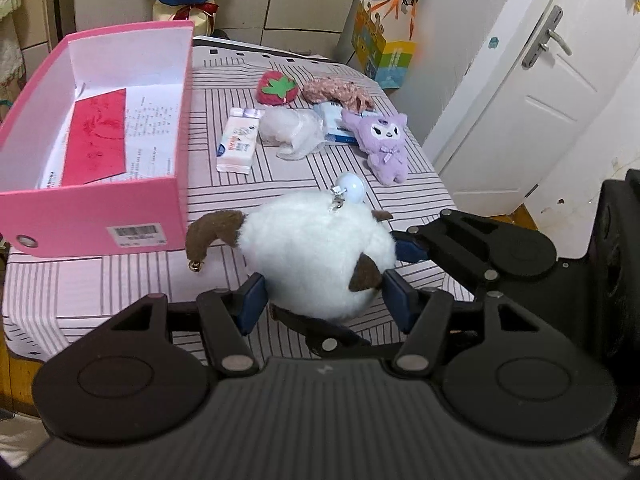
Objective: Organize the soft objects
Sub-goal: 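Lift the white plush cat with the left tool and carry it over the box, then lower the plush cat into the pink box and open the left tool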
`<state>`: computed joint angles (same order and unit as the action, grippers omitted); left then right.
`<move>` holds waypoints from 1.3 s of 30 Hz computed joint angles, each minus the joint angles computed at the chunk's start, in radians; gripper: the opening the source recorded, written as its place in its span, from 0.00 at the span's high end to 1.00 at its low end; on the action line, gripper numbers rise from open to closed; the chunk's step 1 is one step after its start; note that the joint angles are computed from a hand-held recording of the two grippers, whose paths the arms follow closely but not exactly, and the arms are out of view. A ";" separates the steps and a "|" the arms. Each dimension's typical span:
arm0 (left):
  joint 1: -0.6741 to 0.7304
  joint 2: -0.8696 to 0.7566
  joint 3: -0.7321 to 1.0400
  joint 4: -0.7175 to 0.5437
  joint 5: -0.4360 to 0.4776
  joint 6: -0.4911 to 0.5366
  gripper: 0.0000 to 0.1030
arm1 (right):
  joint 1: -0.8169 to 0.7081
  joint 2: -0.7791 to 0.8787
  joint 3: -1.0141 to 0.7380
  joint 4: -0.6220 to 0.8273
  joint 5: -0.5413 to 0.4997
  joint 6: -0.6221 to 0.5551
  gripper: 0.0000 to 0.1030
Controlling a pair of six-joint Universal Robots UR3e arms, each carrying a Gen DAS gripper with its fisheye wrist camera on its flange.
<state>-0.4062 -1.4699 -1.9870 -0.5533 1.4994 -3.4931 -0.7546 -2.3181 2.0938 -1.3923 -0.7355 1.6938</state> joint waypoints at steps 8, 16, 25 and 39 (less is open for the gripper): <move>0.072 0.129 -0.076 0.033 -0.027 0.016 0.41 | 0.057 0.026 -0.064 0.000 0.063 0.063 0.29; 0.220 0.205 -0.063 0.027 -0.084 0.135 0.41 | 0.259 0.173 -0.013 -0.523 0.127 0.452 0.28; 0.466 0.098 0.037 0.018 -0.230 0.238 0.41 | 0.545 0.695 -0.272 -1.012 0.065 0.872 0.28; 0.653 -0.323 0.278 0.073 -0.387 0.223 0.41 | 0.776 1.271 -0.860 -1.025 -0.144 1.065 0.28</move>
